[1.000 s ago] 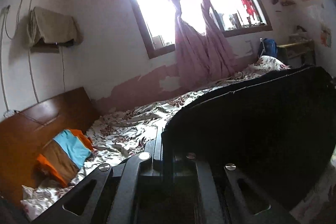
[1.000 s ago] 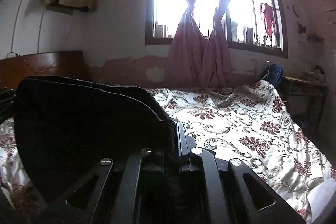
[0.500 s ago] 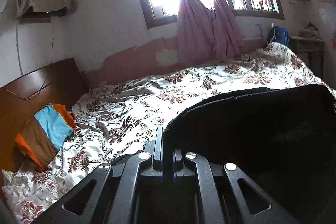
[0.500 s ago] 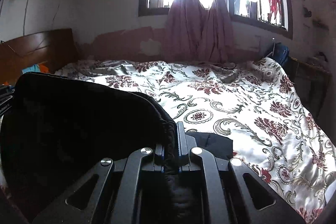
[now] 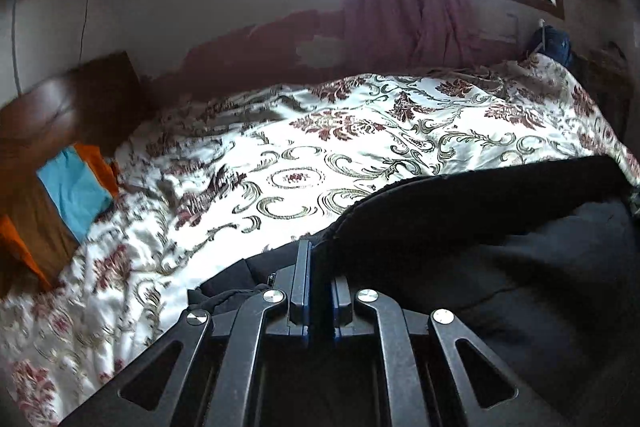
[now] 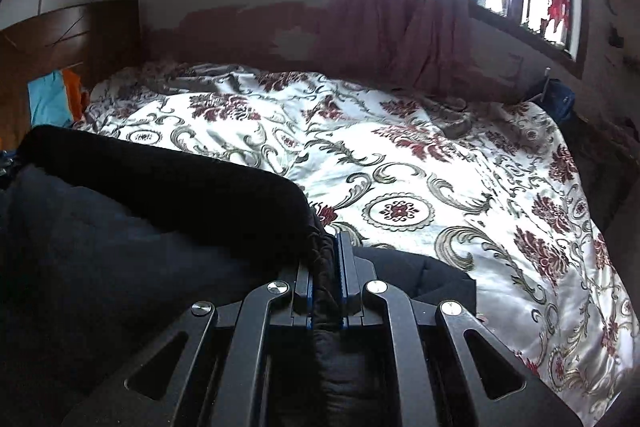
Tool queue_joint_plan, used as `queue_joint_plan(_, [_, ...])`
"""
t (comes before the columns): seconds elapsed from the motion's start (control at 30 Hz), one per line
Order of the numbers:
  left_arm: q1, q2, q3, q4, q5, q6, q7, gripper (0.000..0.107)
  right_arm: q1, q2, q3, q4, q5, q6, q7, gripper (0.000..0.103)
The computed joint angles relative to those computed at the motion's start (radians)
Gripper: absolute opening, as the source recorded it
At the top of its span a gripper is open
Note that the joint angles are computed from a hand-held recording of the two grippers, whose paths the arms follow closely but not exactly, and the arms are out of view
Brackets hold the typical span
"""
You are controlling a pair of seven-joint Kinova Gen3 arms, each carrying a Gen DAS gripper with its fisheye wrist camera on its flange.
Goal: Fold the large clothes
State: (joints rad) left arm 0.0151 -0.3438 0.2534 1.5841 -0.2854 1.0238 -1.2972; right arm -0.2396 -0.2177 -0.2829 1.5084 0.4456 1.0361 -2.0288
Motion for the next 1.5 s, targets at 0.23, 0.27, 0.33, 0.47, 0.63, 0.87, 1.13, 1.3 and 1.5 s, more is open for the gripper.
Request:
queue_joint_plan(0.23, [0.0, -0.029, -0.064, -0.042, 0.09, 0.038, -0.036, 0.073, 0.01, -0.07, 0.04, 0.009, -0.086, -0.034, 0.059, 0.058])
queue_joint_plan(0.27, [-0.01, -0.042, -0.061, -0.043, 0.089, 0.034, -0.026, 0.078, 0.015, -0.081, 0.045, 0.011, -0.101, -0.048, 0.07, 0.064])
queue_joint_plan(0.33, [-0.01, -0.072, -0.077, -0.049, 0.112, 0.022, -0.026, 0.079, 0.031, -0.116, 0.042, 0.007, -0.121, -0.057, 0.088, 0.068])
queue_joint_plan(0.47, [-0.025, -0.076, -0.072, -0.116, 0.134, 0.094, -0.038, 0.08, 0.029, -0.161, 0.074, -0.022, -0.212, -0.025, 0.181, 0.076])
queue_joint_plan(0.63, [-0.015, -0.147, -0.08, -0.107, 0.171, 0.111, -0.062, 0.092, -0.009, -0.262, 0.124, 0.006, -0.345, 0.03, 0.312, 0.082])
queue_joint_plan(0.87, [0.103, -0.288, -0.133, 0.033, 0.313, 0.132, -0.168, 0.095, -0.023, -0.37, 0.141, 0.11, -0.487, 0.156, 0.42, 0.082])
queue_joint_plan(1.13, [0.183, -0.312, -0.134, 0.151, 0.425, 0.159, -0.27, 0.095, -0.014, -0.371, 0.223, 0.215, -0.602, 0.127, 0.444, 0.082])
queue_joint_plan(1.3, [0.141, -0.27, -0.08, 0.166, 0.405, 0.103, -0.28, 0.102, 0.001, -0.309, 0.223, 0.22, -0.611, 0.044, 0.463, 0.082])
queue_joint_plan(1.5, [0.113, -0.209, -0.059, 0.155, 0.382, 0.032, -0.264, 0.103, 0.005, -0.238, 0.215, 0.209, -0.608, -0.021, 0.476, 0.082])
